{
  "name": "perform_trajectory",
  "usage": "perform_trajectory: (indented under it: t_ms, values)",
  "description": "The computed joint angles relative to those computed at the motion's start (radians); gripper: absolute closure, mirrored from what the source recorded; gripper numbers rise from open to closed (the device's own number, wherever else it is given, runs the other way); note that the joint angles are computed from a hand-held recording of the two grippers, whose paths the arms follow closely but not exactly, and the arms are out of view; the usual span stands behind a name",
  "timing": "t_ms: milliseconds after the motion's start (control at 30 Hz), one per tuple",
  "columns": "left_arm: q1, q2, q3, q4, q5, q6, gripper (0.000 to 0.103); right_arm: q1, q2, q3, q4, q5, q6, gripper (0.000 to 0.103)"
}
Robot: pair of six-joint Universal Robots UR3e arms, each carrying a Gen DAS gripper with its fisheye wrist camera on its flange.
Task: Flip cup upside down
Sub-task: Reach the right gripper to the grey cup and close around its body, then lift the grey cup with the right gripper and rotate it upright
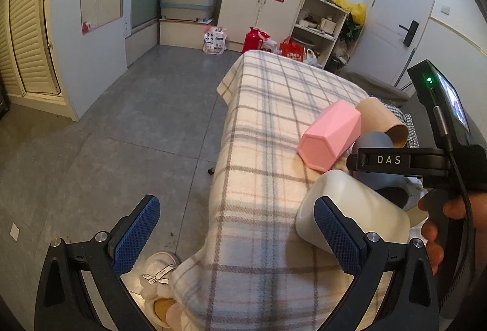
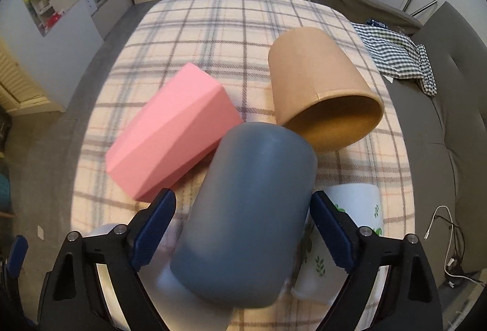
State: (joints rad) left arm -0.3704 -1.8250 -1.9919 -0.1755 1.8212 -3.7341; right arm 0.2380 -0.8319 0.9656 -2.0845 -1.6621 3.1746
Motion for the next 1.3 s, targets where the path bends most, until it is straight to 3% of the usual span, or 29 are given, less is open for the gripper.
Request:
perform_trajectory:
  t_ms: [100,300,567,967,1100,1300]
  values:
    - [0.003,0.009,-0.012,-0.002,0.001,-0.003,0.000,-0.007,0.034,-0.056,0.043,-0.004,0.000,0.029]
    - [-0.016,0.049,-0.022,-0.017,0.029,-0.012,0.000,-0.025,-0.041,0.038,-0.016,0.040,-0.006,0.029]
    - [-0.120,0.094,0.038,-0.103,0.128,-0.038,0.000,-0.068,-0.301,0.259,-0.101,0.140,-0.036,0.030]
    - [-0.306,0.122,0.075,-0.250,0.257,-0.180,0.000,-0.210,-0.769,0.856,-0.194,0.227,-0.152,0.030]
    - [-0.349,0.109,0.083,-0.284,0.274,-0.211,0.000,-0.235,-0.812,1.022,-0.288,0.232,-0.186,0.030]
    - [-0.373,0.088,0.102,-0.333,0.279,-0.230,0.000,-0.232,-0.780,1.103,-0.376,0.230,-0.206,0.030]
